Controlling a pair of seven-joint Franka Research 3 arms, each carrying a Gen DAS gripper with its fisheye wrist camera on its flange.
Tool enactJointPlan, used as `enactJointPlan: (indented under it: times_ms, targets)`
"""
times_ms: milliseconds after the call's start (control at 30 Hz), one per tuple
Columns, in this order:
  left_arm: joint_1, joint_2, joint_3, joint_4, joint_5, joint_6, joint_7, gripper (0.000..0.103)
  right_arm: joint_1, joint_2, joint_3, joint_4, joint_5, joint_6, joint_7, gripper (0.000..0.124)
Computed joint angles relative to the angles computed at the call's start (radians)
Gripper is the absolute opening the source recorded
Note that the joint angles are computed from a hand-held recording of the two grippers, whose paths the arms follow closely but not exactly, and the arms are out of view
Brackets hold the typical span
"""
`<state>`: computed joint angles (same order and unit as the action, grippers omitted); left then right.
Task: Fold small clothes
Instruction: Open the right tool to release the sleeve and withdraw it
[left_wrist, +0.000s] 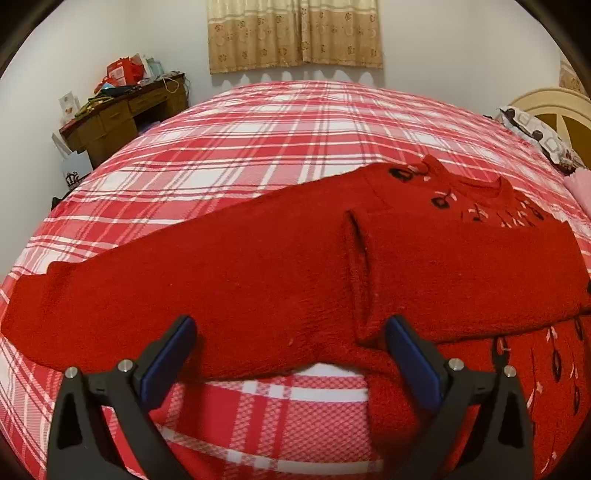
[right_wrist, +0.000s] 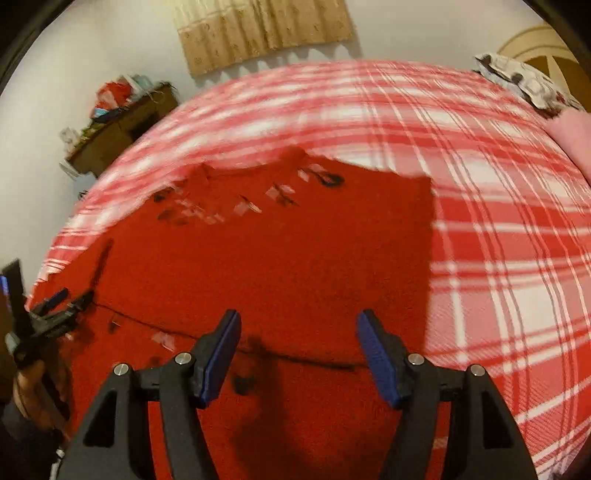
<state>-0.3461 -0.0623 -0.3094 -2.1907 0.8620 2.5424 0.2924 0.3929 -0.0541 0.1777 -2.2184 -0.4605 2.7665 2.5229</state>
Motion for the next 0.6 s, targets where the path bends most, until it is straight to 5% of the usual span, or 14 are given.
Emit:
enactJointPlan:
  times_ms: [100,267,367,600]
  targets:
    - [-0.001,-0.022,-0.004,-0.025,0.015,-0.005,-0.01,0.103,-0.009,0.078,0.029,0.074,0.048,-0.077,-0.039,0.069]
    - [0.016,-0.112,-0.003,-0.121,0.002,0.046,-0.004,0.103,0.113,0.138,-0.018,0.175,-0.129,-0.24,0.072,0.075]
    - [0.028,-0.166,-0.016,-0.175,0.001,0.064,-0.007,0.103,0.129,0.163,-0.02,0.197,-0.054,-0.165,0.02,0.075]
    - [0.022,-0.282,-0.034,-0.272,-0.114,0.145,0.016,0.103,0.239,0.247,-0.015,0.303,-0.012,-0.145,-0.118,0.075]
